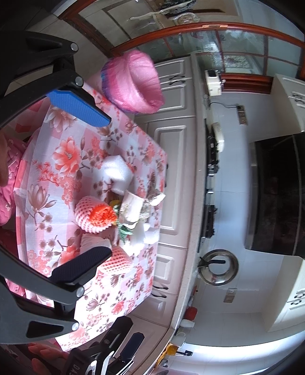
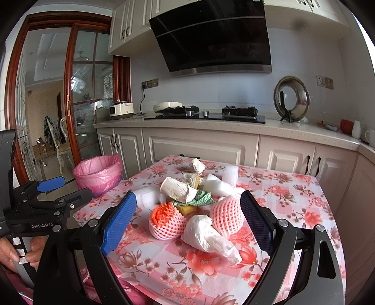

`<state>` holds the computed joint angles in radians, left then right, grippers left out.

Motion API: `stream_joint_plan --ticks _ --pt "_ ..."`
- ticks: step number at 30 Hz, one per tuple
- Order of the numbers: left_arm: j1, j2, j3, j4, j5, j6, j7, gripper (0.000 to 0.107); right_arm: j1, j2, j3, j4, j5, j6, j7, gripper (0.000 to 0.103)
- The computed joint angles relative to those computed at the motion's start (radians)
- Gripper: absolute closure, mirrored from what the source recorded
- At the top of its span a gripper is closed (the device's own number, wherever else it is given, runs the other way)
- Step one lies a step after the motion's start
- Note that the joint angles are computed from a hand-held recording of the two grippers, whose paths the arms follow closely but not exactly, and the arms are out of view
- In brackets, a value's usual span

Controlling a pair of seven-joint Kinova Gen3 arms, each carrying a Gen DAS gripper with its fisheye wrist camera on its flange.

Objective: Collect trash
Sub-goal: 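Grasp the orange-netted foam net with the left tool while the right tool grasps the white plastic bag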

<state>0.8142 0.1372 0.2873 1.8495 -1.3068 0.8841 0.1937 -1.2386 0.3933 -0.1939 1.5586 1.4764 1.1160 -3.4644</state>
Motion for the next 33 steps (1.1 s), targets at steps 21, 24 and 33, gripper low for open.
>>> stream_joint_plan --ticks 21,24,33 --pt "-0.22 0.27 -0.132 -0.234 0.584 -0.356 -0.708 0.009 0.171 0.113 0.173 -0.025 -0.427 -0.356 0.188 0.018" --pt "-0.208 0.299 -0.155 -0.256 0.604 -0.39 -0.767 0.009 0.213 0.152 0.159 -0.078 -0.503 -0.386 0.31 0.018" --pt "-0.217 0.281 -0.202 -0.215 0.758 -0.441 -0.925 0.009 0.335 0.263 0.071 -0.284 -0.686 -0.376 0.659 0.026"
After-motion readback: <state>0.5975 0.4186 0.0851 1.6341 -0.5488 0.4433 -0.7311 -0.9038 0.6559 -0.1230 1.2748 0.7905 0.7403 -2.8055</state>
